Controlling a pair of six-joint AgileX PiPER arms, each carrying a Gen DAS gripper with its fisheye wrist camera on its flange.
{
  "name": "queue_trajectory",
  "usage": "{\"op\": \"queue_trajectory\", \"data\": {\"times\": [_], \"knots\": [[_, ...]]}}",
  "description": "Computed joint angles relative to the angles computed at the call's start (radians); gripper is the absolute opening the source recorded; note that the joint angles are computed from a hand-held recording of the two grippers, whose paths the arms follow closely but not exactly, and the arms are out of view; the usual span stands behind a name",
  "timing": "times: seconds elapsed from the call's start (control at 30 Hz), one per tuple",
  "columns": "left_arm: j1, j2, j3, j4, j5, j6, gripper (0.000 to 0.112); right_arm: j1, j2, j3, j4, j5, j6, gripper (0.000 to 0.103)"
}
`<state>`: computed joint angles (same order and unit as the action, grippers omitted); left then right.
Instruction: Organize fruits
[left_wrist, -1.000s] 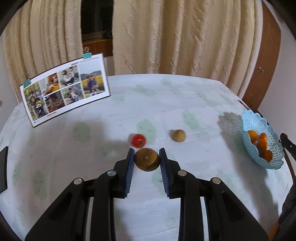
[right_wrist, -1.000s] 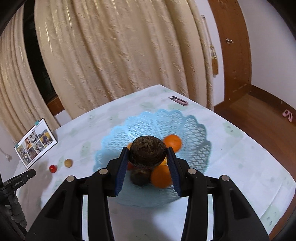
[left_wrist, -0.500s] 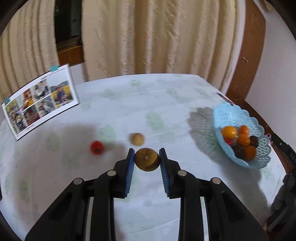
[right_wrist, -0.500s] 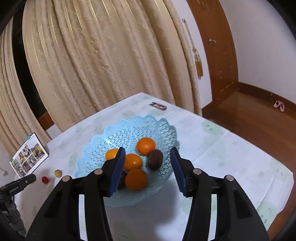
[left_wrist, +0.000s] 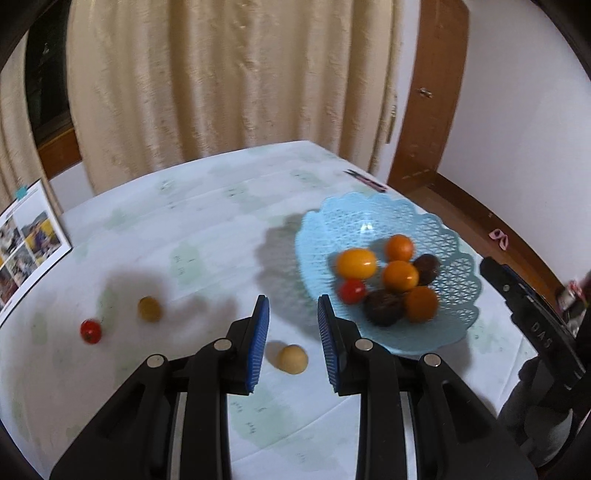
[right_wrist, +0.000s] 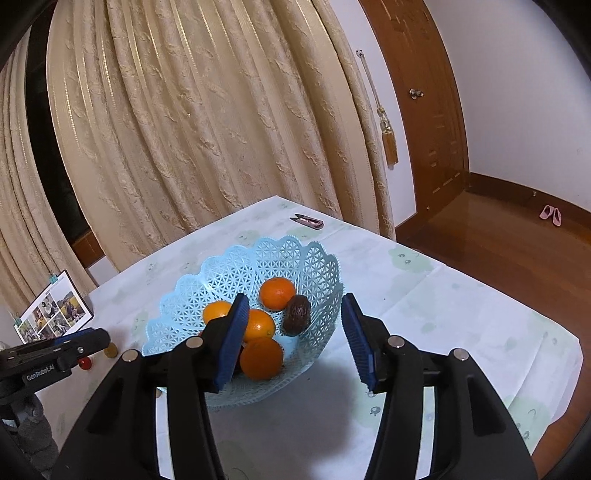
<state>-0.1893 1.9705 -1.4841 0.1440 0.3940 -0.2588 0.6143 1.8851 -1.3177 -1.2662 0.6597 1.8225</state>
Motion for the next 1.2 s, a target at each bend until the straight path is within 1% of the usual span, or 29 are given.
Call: {"op": "queue_trajectory", "data": {"times": [0.13,0.2,0.23,0.27,0.3,0.37,0.43,0.53,0.63,0.7,0.87,0.97,1.03,1.07,1.1,1.13,1.17,1.2], "knots": [[0.018,0.002,-0.010,-0.060,0.004,0.052,0.028,-0.006,-0.011,0.014,-0.017,-0.009,0.028,0.054],[0.029,0.004,-0.006,-0.086,0.009,0.070,0.030,-0.014,-0.012,0.018,-0.015,-0.019,0.034,0.054],[0.034,0.006,0.000,-0.106,0.007,0.089,0.033,-0.018,-0.011,0.019,-0.012,-0.025,0.033,0.054],[0.038,0.008,0.005,-0.129,0.004,0.112,0.044,-0.020,-0.010,0.019,-0.009,-0.027,0.031,0.054],[0.041,0.010,0.017,-0.159,-0.006,0.147,0.048,-0.022,-0.010,0.018,-0.003,-0.031,0.025,0.054],[0.038,0.017,0.043,-0.221,-0.021,0.237,0.048,-0.022,-0.013,0.022,-0.002,-0.036,0.022,0.053],[0.030,0.024,0.064,-0.253,-0.028,0.297,0.048,-0.022,-0.015,0.026,-0.004,-0.046,0.028,0.053],[0.014,0.034,0.098,-0.278,-0.057,0.363,0.048,-0.039,-0.016,0.032,0.024,-0.104,0.025,0.053],[0.007,0.052,0.101,-0.321,-0.065,0.422,0.048,-0.040,-0.007,0.025,0.042,-0.109,0.012,0.053],[0.003,0.073,0.085,-0.343,-0.062,0.451,0.048,-0.039,-0.009,0.025,0.041,-0.109,0.013,0.054],[-0.009,0.141,0.012,-0.373,-0.024,0.478,0.048,-0.038,-0.015,0.032,0.026,-0.104,0.029,0.054],[-0.021,0.174,-0.027,-0.391,-0.008,0.497,0.047,-0.044,-0.016,0.036,0.030,-0.111,0.030,0.054],[-0.029,0.191,-0.051,-0.369,0.001,0.474,0.045,-0.047,-0.014,0.034,0.035,-0.115,0.025,0.054],[-0.032,0.206,-0.071,-0.358,0.011,0.461,0.037,-0.048,-0.013,0.035,0.036,-0.117,0.025,0.054],[-0.032,0.217,-0.087,-0.353,0.025,0.451,0.031,-0.049,-0.014,0.035,0.037,-0.118,0.024,0.054],[-0.033,0.224,-0.097,-0.346,0.034,0.439,0.029,-0.050,-0.015,0.036,0.037,-0.119,0.024,0.054],[-0.032,0.220,-0.090,-0.344,0.031,0.439,0.025,-0.050,-0.016,0.037,0.036,-0.118,0.025,0.054],[-0.030,0.215,-0.087,-0.347,0.039,0.446,0.025,-0.051,-0.016,0.038,0.033,-0.118,0.030,0.054]]}}
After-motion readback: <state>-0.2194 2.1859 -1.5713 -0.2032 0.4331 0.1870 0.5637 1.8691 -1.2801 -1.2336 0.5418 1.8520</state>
